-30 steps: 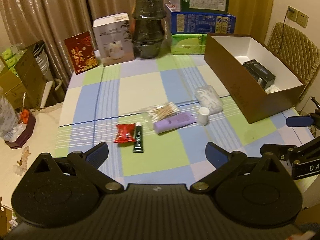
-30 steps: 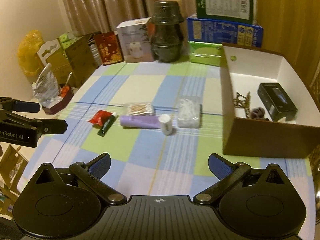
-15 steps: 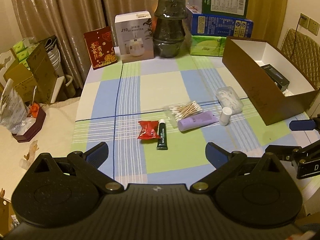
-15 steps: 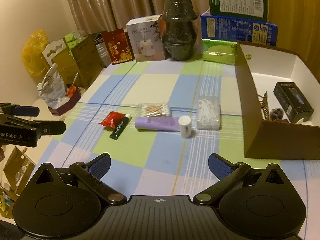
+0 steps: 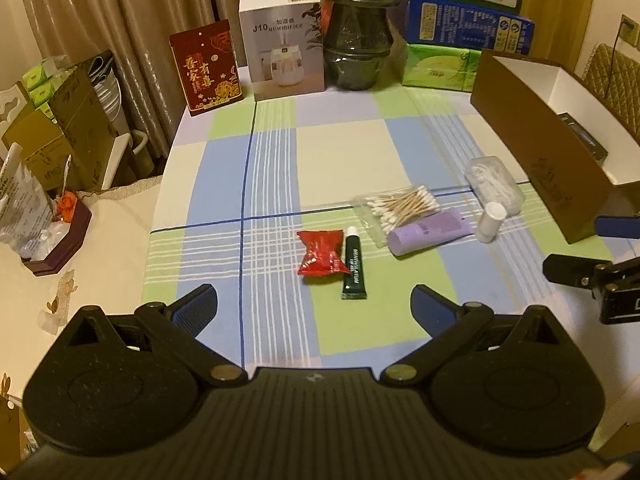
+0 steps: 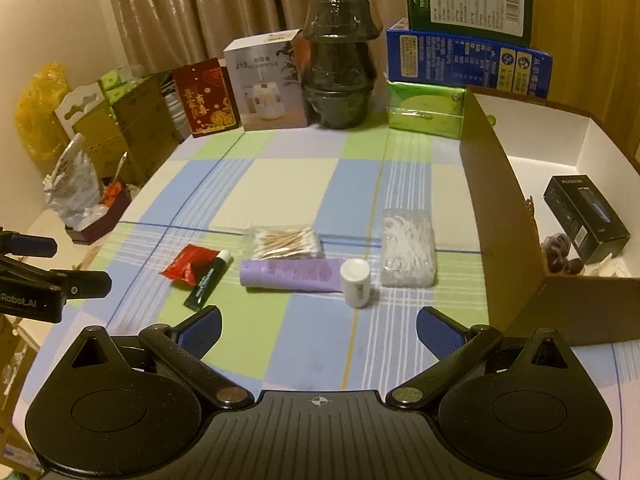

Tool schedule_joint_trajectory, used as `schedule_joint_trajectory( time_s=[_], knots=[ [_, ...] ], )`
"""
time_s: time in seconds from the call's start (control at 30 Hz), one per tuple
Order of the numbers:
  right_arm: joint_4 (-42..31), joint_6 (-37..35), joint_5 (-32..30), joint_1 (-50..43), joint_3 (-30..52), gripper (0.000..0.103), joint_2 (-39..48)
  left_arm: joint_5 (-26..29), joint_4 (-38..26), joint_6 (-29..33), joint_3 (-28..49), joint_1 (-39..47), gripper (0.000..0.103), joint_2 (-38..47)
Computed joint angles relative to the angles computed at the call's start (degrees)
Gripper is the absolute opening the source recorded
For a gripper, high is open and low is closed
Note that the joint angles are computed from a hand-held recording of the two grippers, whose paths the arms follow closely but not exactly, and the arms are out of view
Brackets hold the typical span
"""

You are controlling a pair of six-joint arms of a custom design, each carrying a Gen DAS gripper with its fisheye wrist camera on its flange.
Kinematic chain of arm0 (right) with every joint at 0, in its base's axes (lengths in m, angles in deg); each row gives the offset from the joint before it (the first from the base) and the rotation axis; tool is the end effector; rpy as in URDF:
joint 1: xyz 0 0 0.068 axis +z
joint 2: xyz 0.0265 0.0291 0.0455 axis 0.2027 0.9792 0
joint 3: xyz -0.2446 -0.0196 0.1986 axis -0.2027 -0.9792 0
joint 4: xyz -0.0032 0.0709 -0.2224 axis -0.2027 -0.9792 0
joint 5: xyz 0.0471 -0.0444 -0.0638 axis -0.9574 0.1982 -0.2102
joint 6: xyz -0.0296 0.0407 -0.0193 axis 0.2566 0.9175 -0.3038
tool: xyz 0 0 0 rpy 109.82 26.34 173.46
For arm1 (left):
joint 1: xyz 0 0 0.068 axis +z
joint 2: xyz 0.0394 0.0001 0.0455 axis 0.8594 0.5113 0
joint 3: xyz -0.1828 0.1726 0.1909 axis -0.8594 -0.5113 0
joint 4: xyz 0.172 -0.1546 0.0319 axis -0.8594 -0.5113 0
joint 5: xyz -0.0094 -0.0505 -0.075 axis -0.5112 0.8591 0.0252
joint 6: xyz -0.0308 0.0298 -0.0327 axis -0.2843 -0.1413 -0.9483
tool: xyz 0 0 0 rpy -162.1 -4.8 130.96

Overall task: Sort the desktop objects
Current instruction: 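Lower the left tool onto the red snack packet and close it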

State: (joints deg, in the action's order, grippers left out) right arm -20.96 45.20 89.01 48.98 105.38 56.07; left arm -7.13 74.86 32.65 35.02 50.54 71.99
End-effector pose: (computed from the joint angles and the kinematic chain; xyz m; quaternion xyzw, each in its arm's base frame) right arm 0.2297 0.1617 0.1794 -0.0060 0.9292 0.0739 0.3620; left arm 0.3816 -0.0656 0.2076 0.2794 0.9035 -0.0573 0.3199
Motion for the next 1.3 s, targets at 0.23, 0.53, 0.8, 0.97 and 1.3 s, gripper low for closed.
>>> schedule_joint_trajectory(
  time_s=[0.23, 0.53, 0.8, 0.97, 1.3],
  knots=[
    [3.3, -2.0, 0.0, -2.8, 1.2, 0.096, 4.8, -0.1, 0.7, 0.8, 5.2, -0.6, 0.096, 6.0],
    [8.8, -3.0, -3.1, -7.0, 2.3, 0.071, 11.7, -0.4, 0.0, 1.2, 11.9, -1.8, 0.090, 12.8],
    [10.1, -4.4, -4.4, -9.0, 5.5, 0.061, 17.2, -0.6, -4.5, 1.1, 20.6, -2.6, 0.075, 19.8],
    [10.1, -3.9, -5.3, -10.1, 6.3, 0.061, 18.5, -1.6, -7.6, 2.3, 25.9, -3.3, 0.070, 24.2],
    [9.3, -2.7, -6.4, -11.2, 7.2, 0.061, 19.6, -1.7, -15.9, 3.3, 37.7, -3.5, 0.038, 32.3]
  ],
)
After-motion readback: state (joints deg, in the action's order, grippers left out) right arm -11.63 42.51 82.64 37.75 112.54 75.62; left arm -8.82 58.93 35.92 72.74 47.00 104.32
